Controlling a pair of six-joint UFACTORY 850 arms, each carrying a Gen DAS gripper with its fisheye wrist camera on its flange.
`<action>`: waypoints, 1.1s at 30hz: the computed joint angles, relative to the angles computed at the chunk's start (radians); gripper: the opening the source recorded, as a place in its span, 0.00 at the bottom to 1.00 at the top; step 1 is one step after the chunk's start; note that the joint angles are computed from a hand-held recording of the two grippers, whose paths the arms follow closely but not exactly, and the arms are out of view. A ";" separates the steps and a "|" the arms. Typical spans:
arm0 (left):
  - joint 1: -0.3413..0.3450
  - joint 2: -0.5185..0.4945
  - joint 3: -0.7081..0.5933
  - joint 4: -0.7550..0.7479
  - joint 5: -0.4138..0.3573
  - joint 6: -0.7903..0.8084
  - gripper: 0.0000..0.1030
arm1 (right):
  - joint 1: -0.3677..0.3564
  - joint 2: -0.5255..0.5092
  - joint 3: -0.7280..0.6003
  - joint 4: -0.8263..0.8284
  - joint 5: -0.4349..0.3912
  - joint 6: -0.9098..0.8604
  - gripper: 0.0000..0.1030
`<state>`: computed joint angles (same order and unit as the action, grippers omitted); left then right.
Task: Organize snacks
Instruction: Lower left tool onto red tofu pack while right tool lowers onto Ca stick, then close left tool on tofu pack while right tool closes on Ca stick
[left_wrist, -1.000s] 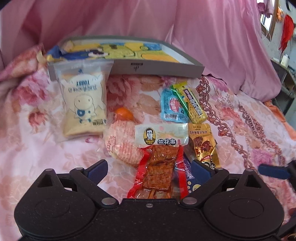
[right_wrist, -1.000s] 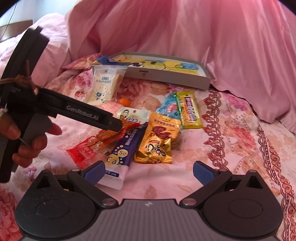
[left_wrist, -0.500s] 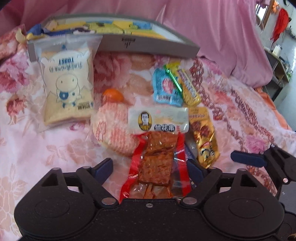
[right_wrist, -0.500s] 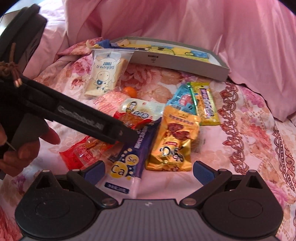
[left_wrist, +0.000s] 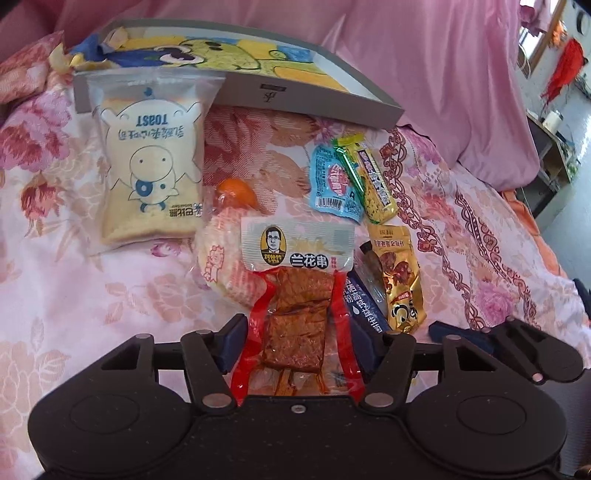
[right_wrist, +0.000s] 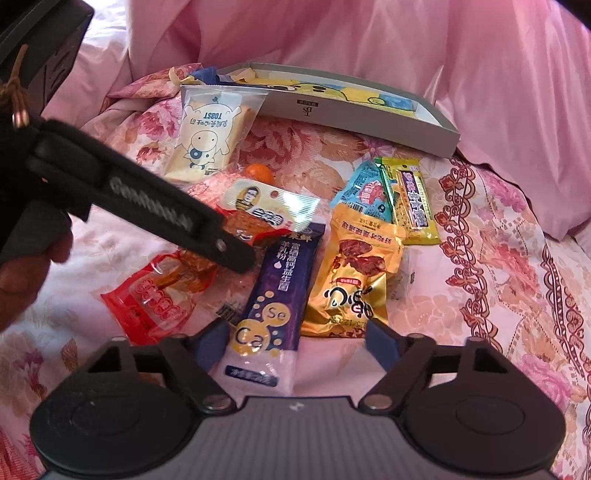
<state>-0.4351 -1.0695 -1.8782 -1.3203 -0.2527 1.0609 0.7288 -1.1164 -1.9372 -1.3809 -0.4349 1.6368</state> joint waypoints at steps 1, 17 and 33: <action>-0.001 -0.004 -0.005 0.027 -0.001 -0.024 0.63 | -0.002 -0.003 -0.007 0.019 0.005 -0.017 0.79; -0.004 -0.018 -0.034 0.250 -0.020 -0.211 0.63 | -0.019 -0.024 -0.054 0.148 0.082 -0.152 0.46; -0.053 -0.024 -0.048 0.753 0.031 -0.596 0.78 | -0.033 0.066 0.099 -0.066 0.072 0.013 0.40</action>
<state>-0.4884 -1.0936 -1.9262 -0.5672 -0.2216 0.4646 0.6963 -1.0504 -1.8379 -1.4470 -0.3627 1.6495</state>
